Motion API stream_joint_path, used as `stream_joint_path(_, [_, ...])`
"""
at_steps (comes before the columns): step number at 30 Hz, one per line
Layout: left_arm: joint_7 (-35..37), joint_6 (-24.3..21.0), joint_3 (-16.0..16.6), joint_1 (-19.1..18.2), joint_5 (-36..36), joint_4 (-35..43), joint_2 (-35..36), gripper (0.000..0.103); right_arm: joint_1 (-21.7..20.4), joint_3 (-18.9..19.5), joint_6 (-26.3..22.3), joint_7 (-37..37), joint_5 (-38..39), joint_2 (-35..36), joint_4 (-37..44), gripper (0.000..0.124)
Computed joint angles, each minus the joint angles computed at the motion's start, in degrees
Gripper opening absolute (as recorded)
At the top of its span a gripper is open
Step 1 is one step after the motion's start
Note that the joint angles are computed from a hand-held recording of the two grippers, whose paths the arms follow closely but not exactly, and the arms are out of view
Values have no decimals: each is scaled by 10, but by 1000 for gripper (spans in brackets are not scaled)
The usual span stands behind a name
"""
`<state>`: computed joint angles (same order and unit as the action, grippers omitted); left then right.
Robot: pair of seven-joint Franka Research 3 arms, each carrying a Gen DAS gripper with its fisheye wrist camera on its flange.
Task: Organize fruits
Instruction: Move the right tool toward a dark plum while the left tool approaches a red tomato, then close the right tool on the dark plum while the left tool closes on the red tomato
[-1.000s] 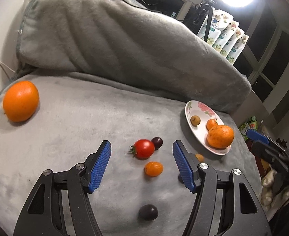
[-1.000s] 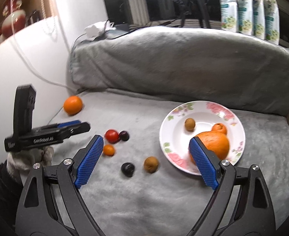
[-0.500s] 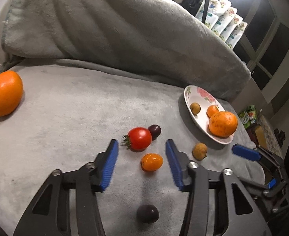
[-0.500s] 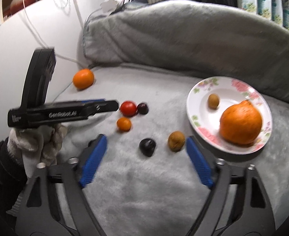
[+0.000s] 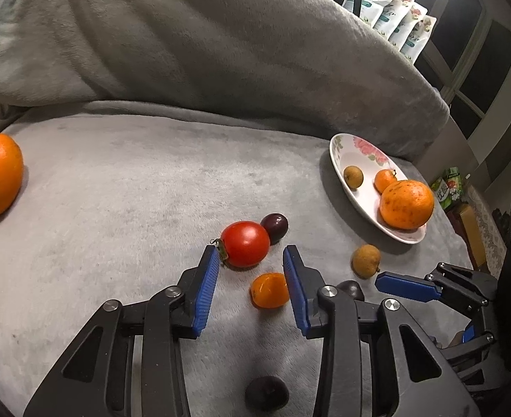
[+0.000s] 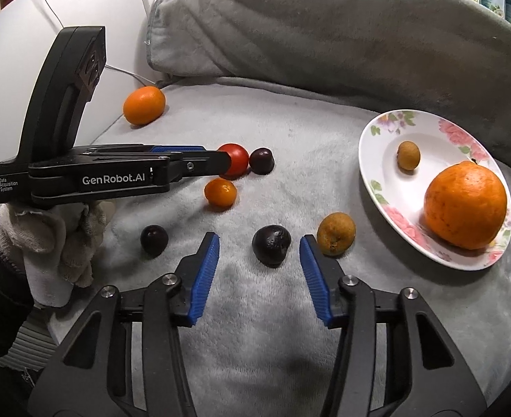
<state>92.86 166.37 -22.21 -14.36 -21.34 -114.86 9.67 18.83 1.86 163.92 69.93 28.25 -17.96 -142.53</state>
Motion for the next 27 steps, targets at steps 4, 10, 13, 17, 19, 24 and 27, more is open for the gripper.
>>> stream_joint_path(4, [-8, -4, 3, -2, 16, 6, 7, 37, -5, 4, -4, 8, -10, 12, 8, 48])
stream_joint_path(10, [-39, -9, 11, -9, 61, 21, 21, 37, -9, 7, -13, 14, -19, 31, 23, 44])
stream_joint_path(13, [-51, -11, 11, -7, 73, 26, 26, 37, -10, 8, -15, 15, -23, 37, 28, 43])
stream_joint_path(17, [-69, -15, 13, -8, 94, 32, 33, 34, -16, 15, -15, 28, -39, 49, 35, 37])
stream_joint_path(19, [-75, -12, 11, -5, 97, 30, 33, 32, -18, 18, -14, 36, -48, 51, 36, 36])
stream_joint_path(24, [-74, -6, 5, 1, 94, 26, 32, 32, -15, 13, -12, 35, -42, 53, 36, 28])
stream_joint_path(27, [-68, -3, -1, 8, 86, 21, 28, 32, -11, 9, -10, 27, -29, 51, 34, 27])
